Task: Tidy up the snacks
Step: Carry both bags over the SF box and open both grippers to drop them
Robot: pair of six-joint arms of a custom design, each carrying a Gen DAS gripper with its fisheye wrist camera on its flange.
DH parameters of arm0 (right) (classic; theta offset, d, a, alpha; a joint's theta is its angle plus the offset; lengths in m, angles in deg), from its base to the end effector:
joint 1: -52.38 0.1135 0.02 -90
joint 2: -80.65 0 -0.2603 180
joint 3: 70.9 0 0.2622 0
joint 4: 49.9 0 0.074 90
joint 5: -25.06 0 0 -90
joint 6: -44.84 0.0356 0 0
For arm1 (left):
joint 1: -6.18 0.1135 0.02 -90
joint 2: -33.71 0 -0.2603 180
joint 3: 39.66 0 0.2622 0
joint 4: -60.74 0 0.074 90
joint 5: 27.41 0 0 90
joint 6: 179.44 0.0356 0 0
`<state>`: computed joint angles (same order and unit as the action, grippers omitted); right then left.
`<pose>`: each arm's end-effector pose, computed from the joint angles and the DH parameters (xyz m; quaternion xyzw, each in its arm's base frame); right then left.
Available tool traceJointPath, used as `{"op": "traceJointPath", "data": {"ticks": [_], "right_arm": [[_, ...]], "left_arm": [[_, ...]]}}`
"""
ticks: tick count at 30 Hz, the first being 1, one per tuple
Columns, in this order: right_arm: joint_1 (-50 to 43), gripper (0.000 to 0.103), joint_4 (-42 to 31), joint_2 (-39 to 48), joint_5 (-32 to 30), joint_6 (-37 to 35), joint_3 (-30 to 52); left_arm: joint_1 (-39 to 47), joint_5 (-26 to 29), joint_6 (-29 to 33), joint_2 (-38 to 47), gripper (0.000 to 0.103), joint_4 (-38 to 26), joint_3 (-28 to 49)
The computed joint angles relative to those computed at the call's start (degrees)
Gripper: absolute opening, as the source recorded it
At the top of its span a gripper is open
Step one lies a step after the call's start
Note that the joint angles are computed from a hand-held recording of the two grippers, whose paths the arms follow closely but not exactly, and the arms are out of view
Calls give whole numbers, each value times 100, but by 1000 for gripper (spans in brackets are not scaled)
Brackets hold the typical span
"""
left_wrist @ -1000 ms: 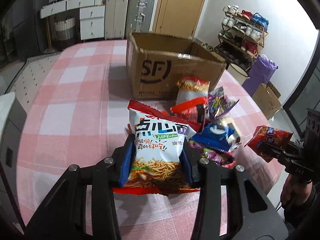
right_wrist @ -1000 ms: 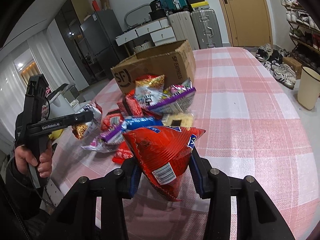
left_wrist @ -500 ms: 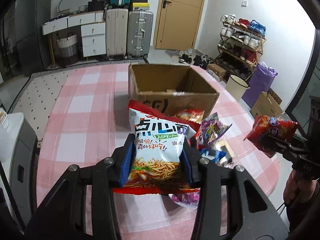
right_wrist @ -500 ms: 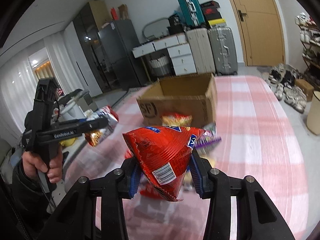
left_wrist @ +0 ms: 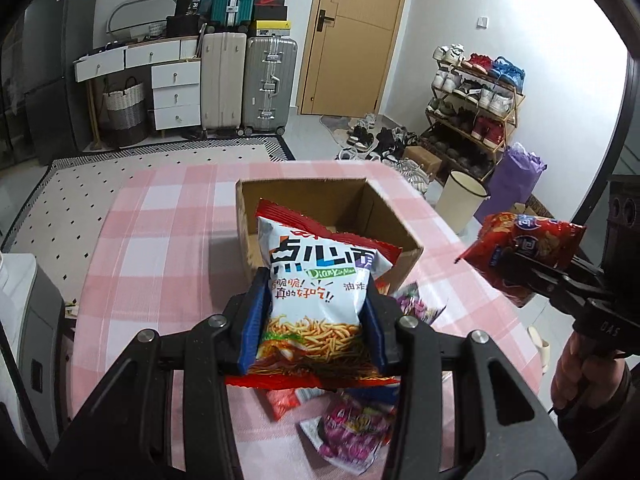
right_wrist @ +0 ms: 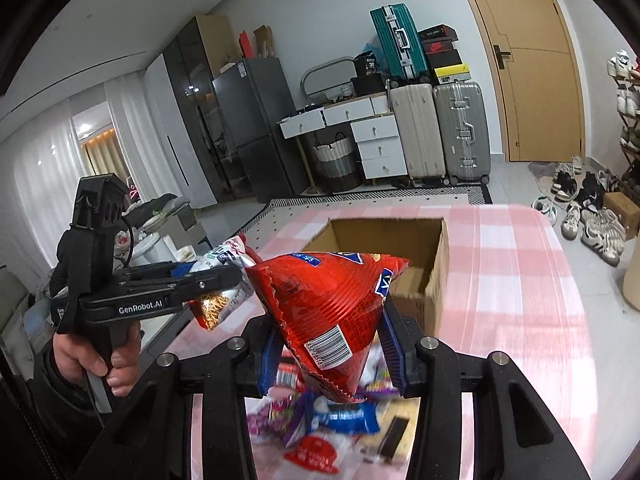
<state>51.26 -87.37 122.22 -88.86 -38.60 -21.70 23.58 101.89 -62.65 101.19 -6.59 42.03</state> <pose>0.1778 0.0110 0.2680 -0.0469 0.8516 0.2024 0.4813 0.2314 0.0489 0.3371 0.1791 0.8817 -0.1835 0.3960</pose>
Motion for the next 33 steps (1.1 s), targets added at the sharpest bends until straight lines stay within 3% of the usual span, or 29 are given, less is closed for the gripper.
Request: {"op": "traceJointPath", "data": {"ticks": [9, 23, 33], "right_arm": [[-13, 44, 378, 1341, -92, -161, 921], [-293, 44, 979, 3168, -372, -163, 1975], [-281, 44, 1226, 4278, -276, -193, 2352]], "left_arm": [[-898, -539, -742, 723, 40, 169, 1013], [-1944, -1417, -1486, 2713, 40, 299, 2997], [-2200, -1677, -1619, 3826, 40, 554, 3441]]}}
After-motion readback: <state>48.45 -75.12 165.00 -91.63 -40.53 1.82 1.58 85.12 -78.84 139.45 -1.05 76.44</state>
